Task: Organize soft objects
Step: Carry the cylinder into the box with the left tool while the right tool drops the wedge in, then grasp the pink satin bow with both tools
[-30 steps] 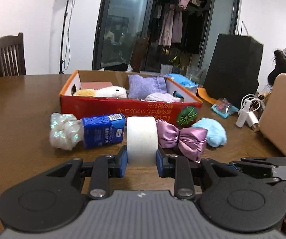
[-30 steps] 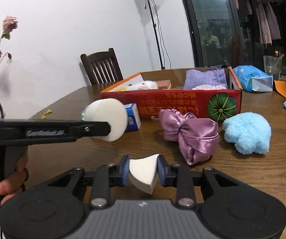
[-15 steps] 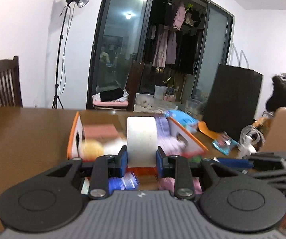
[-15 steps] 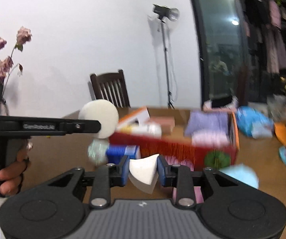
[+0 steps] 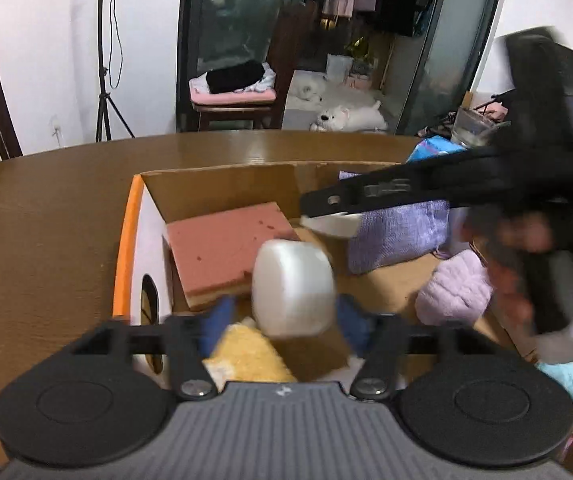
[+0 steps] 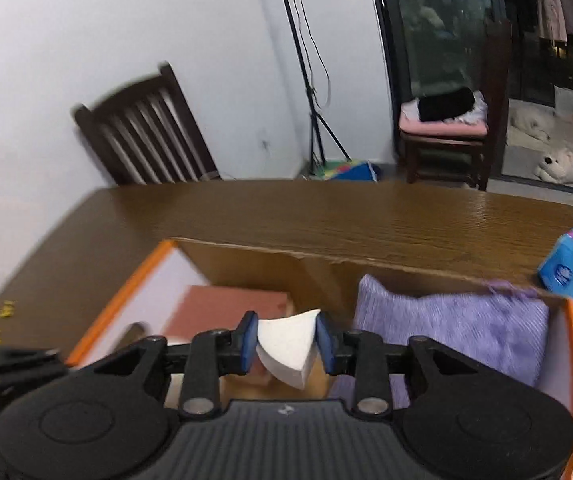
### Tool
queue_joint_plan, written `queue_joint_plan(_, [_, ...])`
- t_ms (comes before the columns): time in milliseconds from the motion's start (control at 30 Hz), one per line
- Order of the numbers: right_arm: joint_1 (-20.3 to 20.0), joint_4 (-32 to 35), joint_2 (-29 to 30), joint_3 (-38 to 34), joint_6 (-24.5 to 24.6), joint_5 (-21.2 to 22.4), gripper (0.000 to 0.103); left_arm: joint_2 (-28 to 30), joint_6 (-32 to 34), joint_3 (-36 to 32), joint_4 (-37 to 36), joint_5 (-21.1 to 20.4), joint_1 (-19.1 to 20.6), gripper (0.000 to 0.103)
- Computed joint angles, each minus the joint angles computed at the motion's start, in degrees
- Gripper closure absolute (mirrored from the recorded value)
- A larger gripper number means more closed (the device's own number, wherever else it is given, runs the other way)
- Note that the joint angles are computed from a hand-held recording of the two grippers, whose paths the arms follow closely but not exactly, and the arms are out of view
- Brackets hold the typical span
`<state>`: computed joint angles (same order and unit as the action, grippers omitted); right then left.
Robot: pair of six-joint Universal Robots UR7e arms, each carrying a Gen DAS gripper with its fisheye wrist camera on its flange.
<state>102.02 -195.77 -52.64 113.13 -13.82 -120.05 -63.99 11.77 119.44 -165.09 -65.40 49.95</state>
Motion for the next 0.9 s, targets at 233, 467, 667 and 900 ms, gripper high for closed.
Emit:
queue_joint_plan(233, [0.47,0.43,0.97,-1.38,1.02,-0.99,0.056,-1.47,0.62,0.16,-2.83,1.03,0.11,0.035])
queue_joint_plan(467, [6.23,-2.99,-7.50,6.69,-1.38,-5.97,0.048,-10.29,-0.68,4.73,-3.63,2.97,-4.40,0.031])
queue_joint_plan(667, [14.21,-4.63,-17.70,15.87,-2.53,-13.10,0.042,-22.84,-3.36,12.35,-1.86,6.11,-11.13,0.022])
queue_joint_plan(900, [24.12,-3.34,-26.16,24.52,-0.22,-22.07,0.037,-37.83,-6.98,21.02,4.39,11.49,-19.79,0.018])
